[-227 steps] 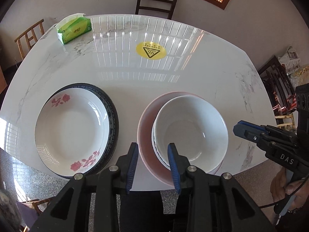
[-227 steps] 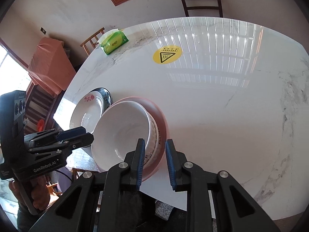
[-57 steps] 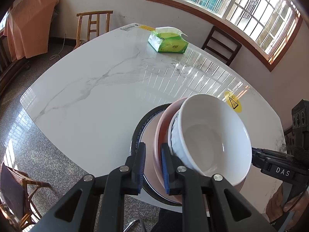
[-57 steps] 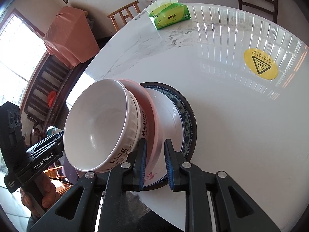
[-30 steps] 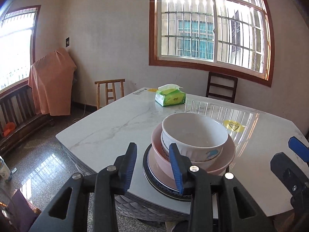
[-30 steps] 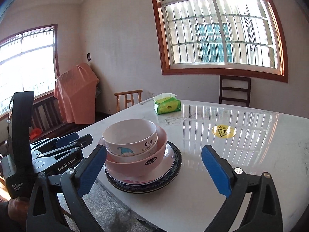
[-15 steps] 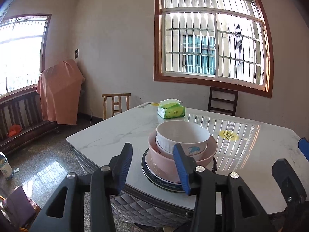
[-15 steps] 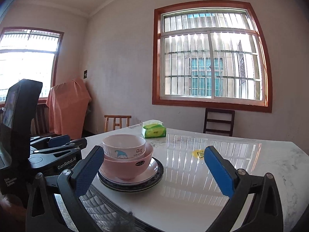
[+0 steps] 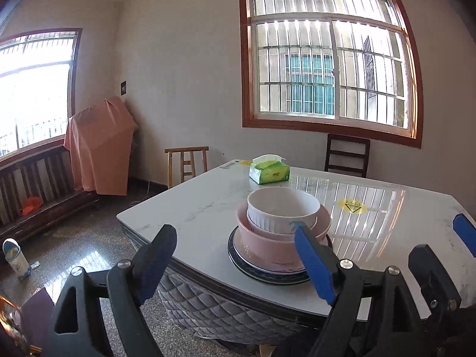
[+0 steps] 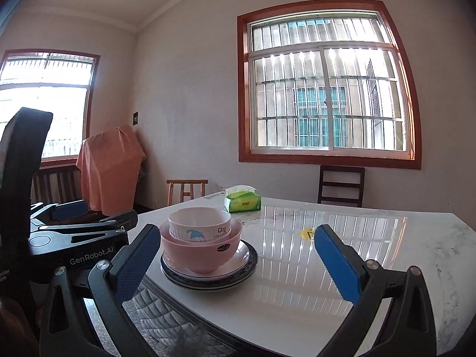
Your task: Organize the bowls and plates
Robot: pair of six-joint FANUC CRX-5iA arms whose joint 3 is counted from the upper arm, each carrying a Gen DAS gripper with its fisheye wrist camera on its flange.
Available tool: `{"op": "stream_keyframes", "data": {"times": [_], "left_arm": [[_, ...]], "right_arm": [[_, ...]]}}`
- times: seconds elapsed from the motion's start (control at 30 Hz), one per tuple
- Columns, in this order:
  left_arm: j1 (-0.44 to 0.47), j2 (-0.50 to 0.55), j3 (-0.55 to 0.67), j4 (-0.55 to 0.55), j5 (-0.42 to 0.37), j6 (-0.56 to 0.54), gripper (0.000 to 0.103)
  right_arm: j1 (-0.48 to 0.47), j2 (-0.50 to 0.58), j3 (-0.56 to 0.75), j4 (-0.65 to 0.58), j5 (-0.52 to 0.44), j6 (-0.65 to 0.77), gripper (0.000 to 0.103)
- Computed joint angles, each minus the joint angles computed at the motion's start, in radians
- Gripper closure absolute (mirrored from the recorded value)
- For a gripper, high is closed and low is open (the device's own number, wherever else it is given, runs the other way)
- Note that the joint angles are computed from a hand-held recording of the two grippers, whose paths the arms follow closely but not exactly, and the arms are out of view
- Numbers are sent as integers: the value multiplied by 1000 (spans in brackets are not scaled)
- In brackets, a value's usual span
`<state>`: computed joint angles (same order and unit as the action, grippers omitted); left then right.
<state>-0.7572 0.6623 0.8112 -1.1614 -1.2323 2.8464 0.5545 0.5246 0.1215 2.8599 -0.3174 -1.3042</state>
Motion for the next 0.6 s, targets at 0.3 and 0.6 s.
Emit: {"op": "stream_keyframes", "data": {"times": [0.3, 0.6], "left_arm": [[-32, -54, -76, -59, 21, 58, 19], [-39, -106, -134, -71, 77, 89, 19]], "right_arm": [[-2, -11, -11, 20, 10, -22, 0], [-4, -18, -12, 53, 11, -60, 0]]}}
